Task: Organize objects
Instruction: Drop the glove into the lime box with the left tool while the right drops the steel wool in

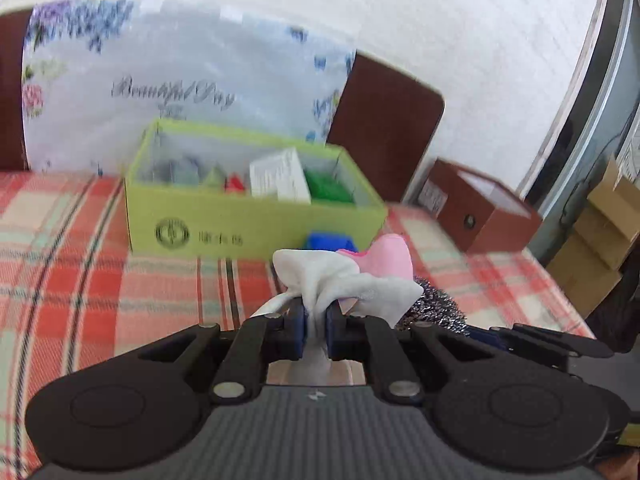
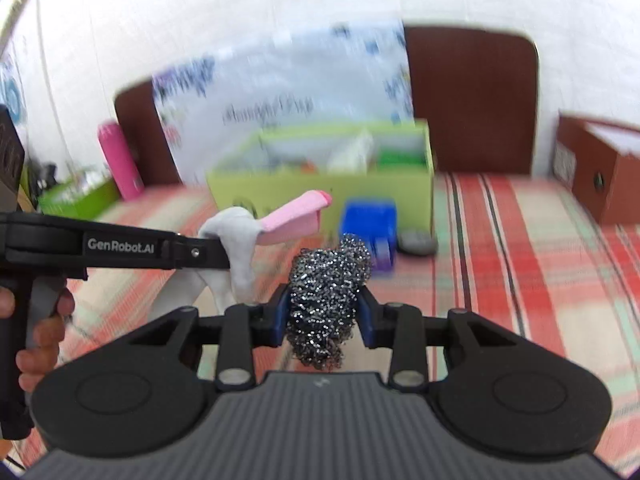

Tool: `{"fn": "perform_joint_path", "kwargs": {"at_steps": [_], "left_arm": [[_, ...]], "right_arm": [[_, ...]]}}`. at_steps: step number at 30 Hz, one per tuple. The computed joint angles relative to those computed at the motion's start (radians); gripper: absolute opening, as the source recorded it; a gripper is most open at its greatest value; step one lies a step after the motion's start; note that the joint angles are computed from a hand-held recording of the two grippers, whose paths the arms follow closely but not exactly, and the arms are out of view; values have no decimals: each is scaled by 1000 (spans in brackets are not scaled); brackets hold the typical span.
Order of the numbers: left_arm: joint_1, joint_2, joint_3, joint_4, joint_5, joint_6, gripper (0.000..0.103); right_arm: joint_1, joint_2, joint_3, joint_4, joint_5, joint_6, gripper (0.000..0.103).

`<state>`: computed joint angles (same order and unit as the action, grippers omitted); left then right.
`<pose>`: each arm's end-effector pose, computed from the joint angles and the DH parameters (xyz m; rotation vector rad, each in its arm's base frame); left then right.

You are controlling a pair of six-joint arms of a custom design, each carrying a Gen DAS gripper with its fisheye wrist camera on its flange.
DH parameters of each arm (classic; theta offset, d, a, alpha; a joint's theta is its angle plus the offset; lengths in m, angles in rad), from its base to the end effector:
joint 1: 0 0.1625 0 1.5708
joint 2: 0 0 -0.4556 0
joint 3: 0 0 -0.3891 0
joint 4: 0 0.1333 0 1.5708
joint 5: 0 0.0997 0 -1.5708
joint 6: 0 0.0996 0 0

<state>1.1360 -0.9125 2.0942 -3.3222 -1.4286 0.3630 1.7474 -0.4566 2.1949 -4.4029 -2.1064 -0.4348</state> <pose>-0.1036 -0.5731 0.1336 1.0710 2.6968 -0.8563 0.1630 -0.4442 0.0290 0.3115 -2.2075 1.2500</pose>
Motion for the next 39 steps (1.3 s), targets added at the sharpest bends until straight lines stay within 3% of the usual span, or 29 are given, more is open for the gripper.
{"fn": "perform_joint_path", "kwargs": {"at_steps": [11, 20, 25, 26, 27, 28, 29, 31, 34, 39], "left_arm": [[-44, 68, -234, 29, 40, -38, 9], [-1, 228, -482, 121, 78, -35, 9], [20, 292, -560, 144, 103, 12, 10], [23, 302, -569, 139, 106, 22, 21], [28, 308, -575, 134, 103, 28, 47], [30, 314, -573, 112, 119, 27, 63], [28, 322, -563, 55, 147, 28, 88], [33, 334, -538, -69, 150, 63, 92], [39, 325, -530, -62, 141, 68, 93], [19, 316, -492, -103, 185, 87, 93]], "right_arm": [[0, -87, -207, 159, 73, -100, 34], [-78, -27, -427, 325, 134, -139, 34], [-109, 13, -512, 403, 168, -140, 37], [-113, 24, -526, 406, 171, -146, 44], [-119, 36, -541, 406, 175, -161, 54], [-120, 47, -551, 398, 170, -184, 81], [-120, 64, -561, 366, 156, -214, 94], [-123, 97, -571, 269, 151, -292, 99], [-127, 108, -544, 185, 164, -363, 103], [-122, 85, -488, 153, 153, -329, 103]]}}
